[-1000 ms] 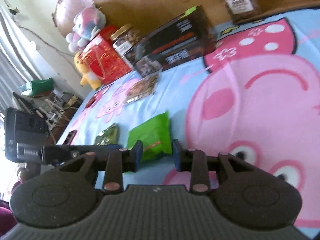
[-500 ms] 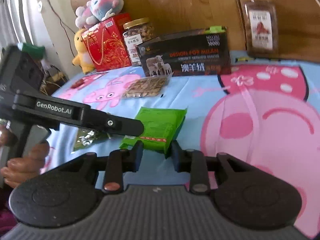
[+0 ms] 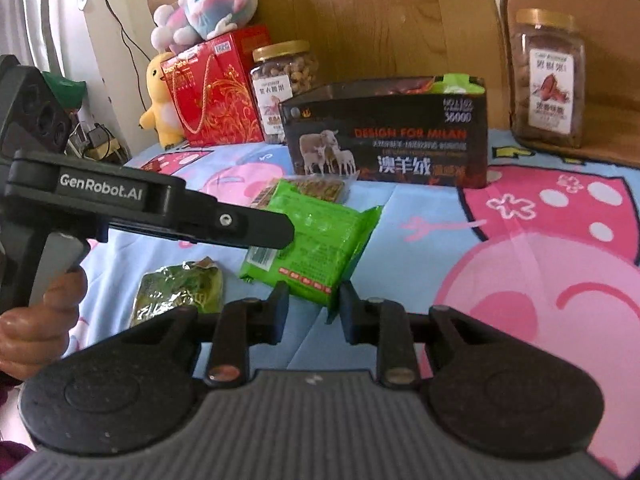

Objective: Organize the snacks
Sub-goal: 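Carry the green pouch into the black box and open the left tool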

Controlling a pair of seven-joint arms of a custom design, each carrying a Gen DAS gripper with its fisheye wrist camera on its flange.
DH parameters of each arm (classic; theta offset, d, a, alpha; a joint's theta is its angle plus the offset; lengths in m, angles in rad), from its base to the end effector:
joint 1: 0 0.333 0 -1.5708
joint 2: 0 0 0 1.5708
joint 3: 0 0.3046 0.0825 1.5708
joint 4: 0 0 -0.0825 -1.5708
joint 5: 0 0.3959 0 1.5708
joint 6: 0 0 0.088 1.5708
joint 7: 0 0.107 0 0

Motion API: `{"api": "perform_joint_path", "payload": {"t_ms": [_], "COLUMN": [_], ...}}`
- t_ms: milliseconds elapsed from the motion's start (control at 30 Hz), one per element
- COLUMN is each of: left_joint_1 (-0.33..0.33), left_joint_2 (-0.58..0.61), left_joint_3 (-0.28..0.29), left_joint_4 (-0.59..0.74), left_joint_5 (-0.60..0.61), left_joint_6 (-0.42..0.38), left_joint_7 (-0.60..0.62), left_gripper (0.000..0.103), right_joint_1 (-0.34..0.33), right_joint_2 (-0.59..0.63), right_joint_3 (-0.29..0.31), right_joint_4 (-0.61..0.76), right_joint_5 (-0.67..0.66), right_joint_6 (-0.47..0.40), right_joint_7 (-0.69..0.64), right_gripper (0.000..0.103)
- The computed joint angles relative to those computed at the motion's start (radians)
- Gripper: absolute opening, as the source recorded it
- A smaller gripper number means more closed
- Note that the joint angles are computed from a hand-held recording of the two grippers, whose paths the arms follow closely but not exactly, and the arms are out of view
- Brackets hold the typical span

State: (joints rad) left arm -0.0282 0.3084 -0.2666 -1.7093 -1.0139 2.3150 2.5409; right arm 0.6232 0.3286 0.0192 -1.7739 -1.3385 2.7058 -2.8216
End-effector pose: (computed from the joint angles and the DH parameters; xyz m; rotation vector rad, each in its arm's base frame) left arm 0.6528 -0.1976 0.4410 1.2175 -2.3771 1.3437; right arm 0.5243 0.4329 0.4042 -1.4487 1.6879 -0.6564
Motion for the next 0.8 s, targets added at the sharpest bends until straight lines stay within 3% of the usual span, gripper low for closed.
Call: {"api": "perform_joint_path", "payload": {"t_ms": [200, 400, 500, 667, 733, 767, 800], "left_joint_1": [0.009, -0.034, -0.078, -0.167, -0.153, -0.136, -0.101], "left_joint_2": [0.060, 0.210, 0.325, 0.526, 0.551, 0.528, 0.504], "left_joint_3": [-0.014, -0.042, -0.039, 0.028, 0.002, -0.007, -0.051], "left_joint_4": [0.134, 0.374, 0.533, 0.819, 0.848, 0.810, 0.761], "left_joint_5": [-0.041, 0.034, 0.144, 0.353, 0.420, 0.385, 0.372], "left_joint_6": [0.017, 0.126, 0.165, 0.127, 0.111, 0.110, 0.129], "left_joint_7": [0.011, -0.044, -0.144, -0.395, -0.451, -0.420, -0.385], "left_gripper": [0.042, 0.042, 0.042, 0.043, 0.043, 0.043, 0.043], "right_joint_1": [0.006, -0.014, -0.032, -0.040, -0.046, -0.035, -0.017], "right_joint_2": [0.020, 0.094, 0.174, 0.307, 0.330, 0.321, 0.301], "right_joint_3": [-0.020, -0.058, -0.082, -0.110, -0.114, -0.130, -0.157], "right_joint_4": [0.080, 0.233, 0.347, 0.519, 0.541, 0.526, 0.494], "right_joint_5": [-0.076, -0.125, -0.066, 0.098, 0.166, 0.175, 0.161], "right_joint_6": [-0.031, -0.031, -0.022, -0.070, -0.076, -0.082, -0.065], "right_joint_7": [-0.009, -0.057, -0.121, -0.300, -0.337, -0.311, -0.253], "right_gripper": [0.030, 0.030, 0.030, 0.035, 0.041, 0.041, 0.041]}}
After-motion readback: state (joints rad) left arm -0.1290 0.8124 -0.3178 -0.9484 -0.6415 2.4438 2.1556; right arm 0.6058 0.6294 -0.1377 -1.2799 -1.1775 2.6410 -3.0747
